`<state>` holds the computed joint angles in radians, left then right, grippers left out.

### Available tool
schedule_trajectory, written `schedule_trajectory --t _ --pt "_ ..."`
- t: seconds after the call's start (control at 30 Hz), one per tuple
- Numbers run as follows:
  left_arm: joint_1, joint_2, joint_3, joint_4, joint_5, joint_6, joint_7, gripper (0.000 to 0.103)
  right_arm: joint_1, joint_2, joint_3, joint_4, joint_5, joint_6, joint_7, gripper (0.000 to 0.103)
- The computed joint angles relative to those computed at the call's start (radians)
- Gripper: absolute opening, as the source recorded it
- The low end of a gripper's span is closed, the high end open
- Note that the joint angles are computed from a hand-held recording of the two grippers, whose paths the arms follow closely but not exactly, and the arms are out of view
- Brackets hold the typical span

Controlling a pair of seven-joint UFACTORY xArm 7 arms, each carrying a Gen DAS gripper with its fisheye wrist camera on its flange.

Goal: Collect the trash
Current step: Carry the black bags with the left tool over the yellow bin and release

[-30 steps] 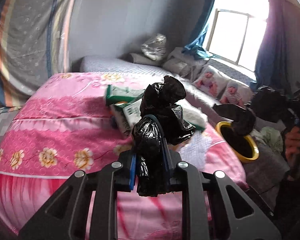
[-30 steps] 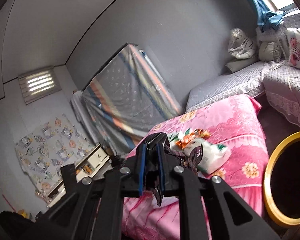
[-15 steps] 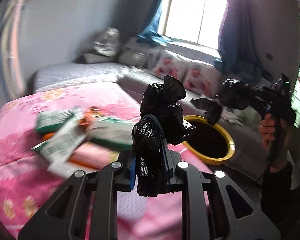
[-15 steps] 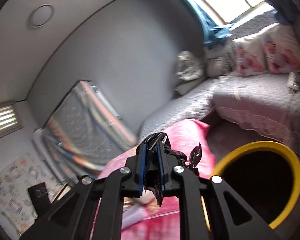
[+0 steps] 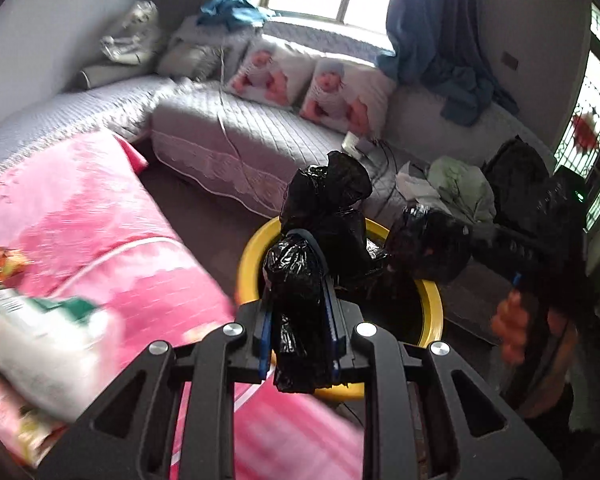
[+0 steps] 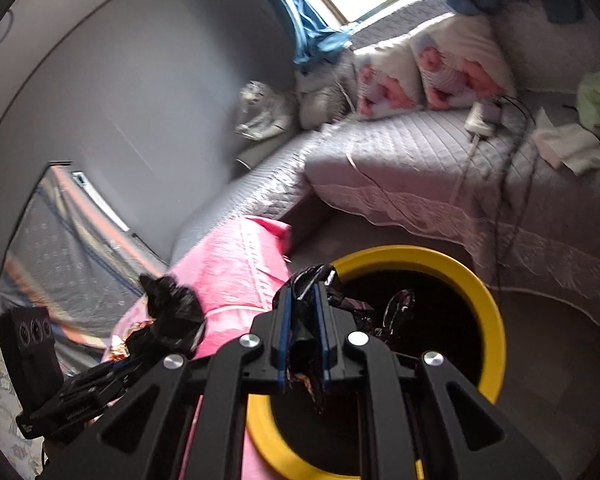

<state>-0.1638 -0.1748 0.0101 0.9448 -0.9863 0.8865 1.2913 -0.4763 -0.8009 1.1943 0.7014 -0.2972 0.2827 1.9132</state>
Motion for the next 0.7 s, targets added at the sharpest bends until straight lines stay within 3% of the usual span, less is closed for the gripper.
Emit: schedule_trajectory --t 0.23,0.27,0.3,0.33,0.37,0.4,0.53,0.63,0.7 --pt "-0.052 0.109 -0.083 0.039 -0.002 -0.093 -0.109 0.021 0.047 0.005 -0.01 -0.065 0.003 0.051 0.051 0.012" --pt "-0.058 0.114 -0.09 0.038 -0.002 -0.104 -0.116 0.023 0.057 0.004 -0.013 -0.073 0.002 0.061 0.061 0.018" --pt "-0.063 0.115 -0.095 0.036 -0.005 -0.105 -0.12 0.032 0.069 0.002 -0.016 -0.077 0.001 0.088 0.073 0.023" --pt "-0.065 0.113 -0.095 0.032 -0.012 -0.104 -0.117 0.049 0.081 -0.001 -0.023 -0.077 -0.003 0.11 0.082 0.038" --pt "-0.067 0.107 -0.096 0.023 -0.027 -0.115 -0.109 0.058 0.096 -0.012 -0.03 -0.081 -0.005 0.135 0.099 0.053" --pt "-0.071 0.096 -0.097 0.011 -0.053 -0.135 -0.094 0.068 0.108 -0.02 -0.037 -0.086 -0.01 0.148 0.116 0.058" --pt "-0.067 0.067 -0.077 -0.003 -0.084 -0.135 -0.092 0.084 0.151 -0.038 -0.062 -0.094 -0.038 0.219 0.164 0.07" --pt "-0.054 0.032 -0.045 -0.014 -0.156 -0.098 -0.069 0.09 0.175 -0.067 -0.066 -0.097 -0.062 0.25 0.217 0.084" --pt "-0.042 0.0 -0.024 -0.024 -0.188 -0.062 -0.054 0.091 0.183 -0.075 -0.062 -0.085 -0.083 0.272 0.228 0.087"
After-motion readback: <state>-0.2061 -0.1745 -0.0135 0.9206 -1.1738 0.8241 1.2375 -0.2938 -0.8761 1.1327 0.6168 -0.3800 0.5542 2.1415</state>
